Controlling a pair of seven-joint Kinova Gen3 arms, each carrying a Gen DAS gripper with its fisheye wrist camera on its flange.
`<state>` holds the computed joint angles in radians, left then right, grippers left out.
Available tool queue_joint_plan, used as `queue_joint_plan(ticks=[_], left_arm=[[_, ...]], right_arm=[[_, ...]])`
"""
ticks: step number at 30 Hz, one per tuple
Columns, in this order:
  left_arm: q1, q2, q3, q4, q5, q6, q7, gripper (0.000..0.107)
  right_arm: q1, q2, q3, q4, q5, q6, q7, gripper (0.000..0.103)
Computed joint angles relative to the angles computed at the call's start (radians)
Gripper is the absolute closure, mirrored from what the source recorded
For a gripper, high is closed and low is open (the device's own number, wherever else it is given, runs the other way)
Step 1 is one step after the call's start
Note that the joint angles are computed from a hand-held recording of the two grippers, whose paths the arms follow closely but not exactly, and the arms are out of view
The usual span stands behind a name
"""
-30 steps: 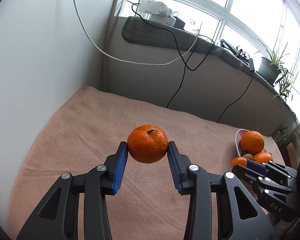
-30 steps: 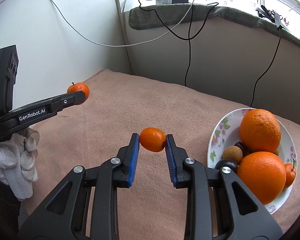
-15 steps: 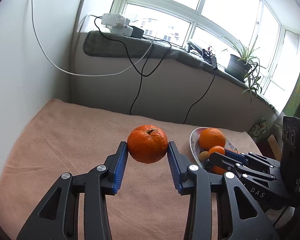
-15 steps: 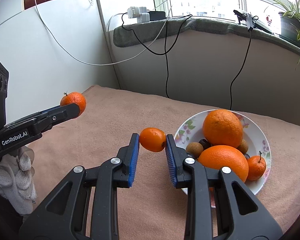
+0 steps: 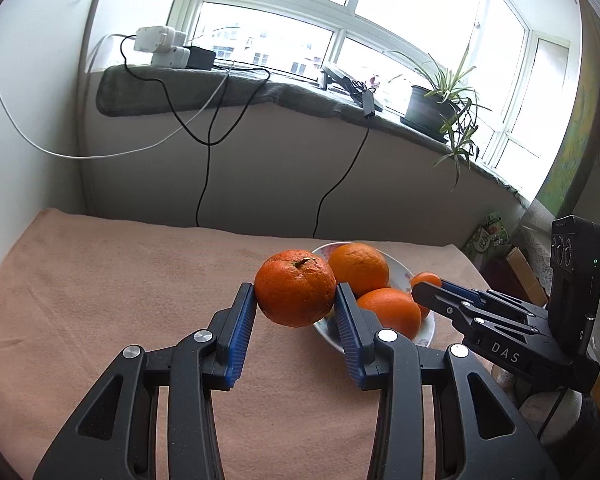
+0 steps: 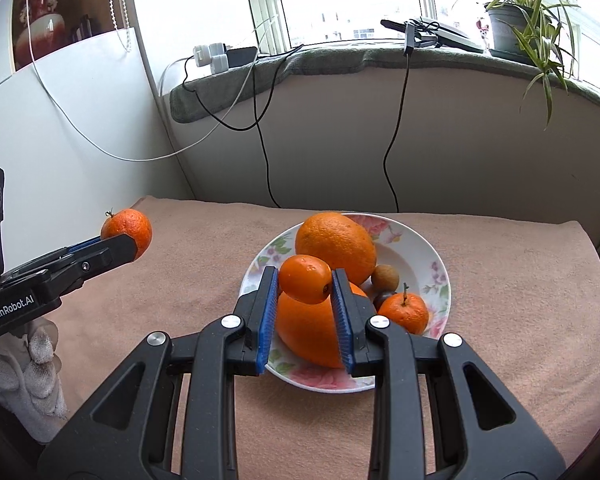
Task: Organize fruits
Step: 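Carry the tangerine with the right tool while the left tool carries its tangerine over the plate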
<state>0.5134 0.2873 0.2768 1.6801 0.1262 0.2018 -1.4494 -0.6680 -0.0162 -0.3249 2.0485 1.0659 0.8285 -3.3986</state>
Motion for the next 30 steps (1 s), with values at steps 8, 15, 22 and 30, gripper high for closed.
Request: queue_joint_plan(ticks=[8, 15, 22, 30], left_arm=[[0.053, 0.04, 0.005, -0.06, -0.02, 0.029, -0.001, 0.069], [0.095, 0.082, 0.003, -0.126, -0.034, 0.065, -0.007, 0.069], [0.125, 0.132, 0.006, -0.202, -0.037, 0.11, -0.023, 0.069], [0.162, 0.178, -0.005, -0.275, -0.044, 0.156, -0.035, 0.069]], right_arm=[[0.054, -0.051, 0.008, 0.051, -0.003, -0.029, -0.004, 0.075], [0.113, -0.069, 0.014, 0.08, -0.004, -0.08, 0.004, 0.075], [0.177, -0.071, 0.042, 0.106, 0.003, -0.178, 0.022, 0.075], [0.233, -0.055, 0.07, 0.111, -0.005, -0.278, 0.072, 0.075]])
